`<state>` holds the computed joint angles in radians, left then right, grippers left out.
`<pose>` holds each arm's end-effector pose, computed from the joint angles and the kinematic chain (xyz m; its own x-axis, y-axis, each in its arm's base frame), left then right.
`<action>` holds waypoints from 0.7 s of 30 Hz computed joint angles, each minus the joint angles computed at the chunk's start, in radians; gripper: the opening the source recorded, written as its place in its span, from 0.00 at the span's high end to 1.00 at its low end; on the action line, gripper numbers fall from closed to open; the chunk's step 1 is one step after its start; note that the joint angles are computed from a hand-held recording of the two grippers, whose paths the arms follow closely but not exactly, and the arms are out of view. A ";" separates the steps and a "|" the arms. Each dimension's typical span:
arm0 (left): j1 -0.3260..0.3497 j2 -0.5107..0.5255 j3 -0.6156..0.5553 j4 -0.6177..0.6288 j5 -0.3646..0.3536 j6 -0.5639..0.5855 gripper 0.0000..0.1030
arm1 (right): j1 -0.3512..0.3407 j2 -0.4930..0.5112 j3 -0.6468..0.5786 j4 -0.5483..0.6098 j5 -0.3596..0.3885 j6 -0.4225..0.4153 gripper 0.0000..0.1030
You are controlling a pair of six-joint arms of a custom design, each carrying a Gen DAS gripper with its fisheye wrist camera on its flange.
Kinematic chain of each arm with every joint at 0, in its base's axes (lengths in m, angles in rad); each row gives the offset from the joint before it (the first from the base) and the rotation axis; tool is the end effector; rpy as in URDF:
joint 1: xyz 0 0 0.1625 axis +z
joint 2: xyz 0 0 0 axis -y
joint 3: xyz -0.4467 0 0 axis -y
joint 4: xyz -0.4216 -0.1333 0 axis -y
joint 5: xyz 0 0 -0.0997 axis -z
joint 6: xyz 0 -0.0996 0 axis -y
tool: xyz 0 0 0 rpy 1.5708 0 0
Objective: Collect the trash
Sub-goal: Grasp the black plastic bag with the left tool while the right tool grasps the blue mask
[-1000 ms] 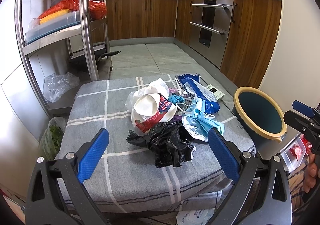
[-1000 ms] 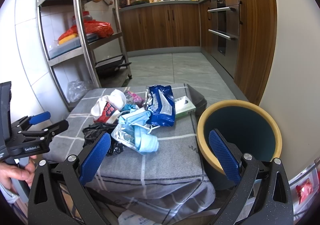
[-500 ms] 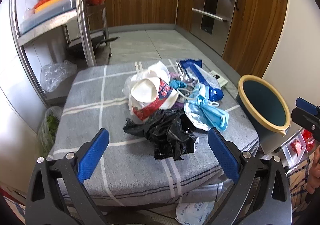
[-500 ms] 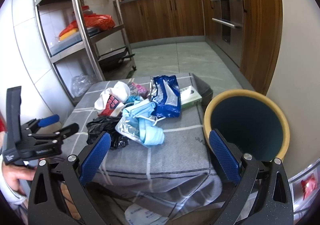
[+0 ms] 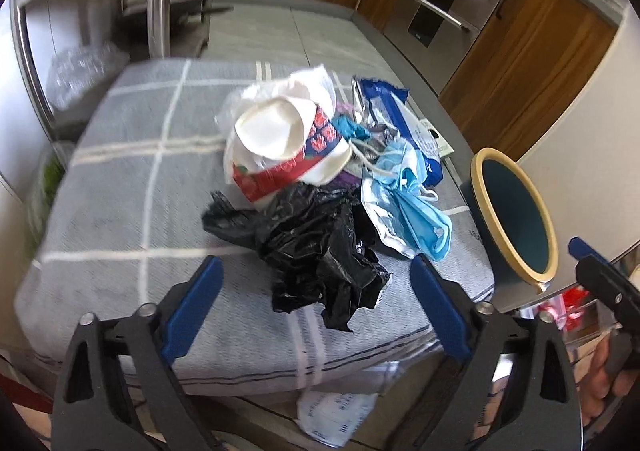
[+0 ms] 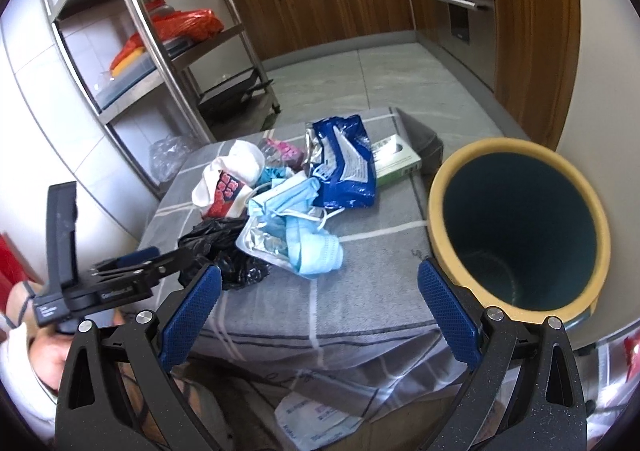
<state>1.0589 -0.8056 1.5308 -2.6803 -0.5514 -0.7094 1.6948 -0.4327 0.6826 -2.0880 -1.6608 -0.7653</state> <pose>-0.1708 -0.7493 0.1940 -0.7610 -0.5430 -0.3549 -0.0548 0.5990 -0.7988 0.2392 -0.9138 0.1762 -0.6322 -0.7349 0.2455 -0.7727 0.6212 -0.1304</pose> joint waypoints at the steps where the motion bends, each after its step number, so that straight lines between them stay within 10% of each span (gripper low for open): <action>1: 0.009 0.000 -0.001 -0.013 -0.027 0.001 0.17 | 0.001 0.010 -0.018 0.021 -0.003 0.002 0.06; 12: 0.046 -0.014 0.005 0.026 -0.147 -0.057 0.88 | 0.008 0.106 -0.150 0.138 -0.051 0.017 0.07; 21: 0.014 -0.057 0.070 -0.015 -0.100 -0.070 0.90 | 0.007 0.236 -0.343 0.251 -0.086 0.043 0.26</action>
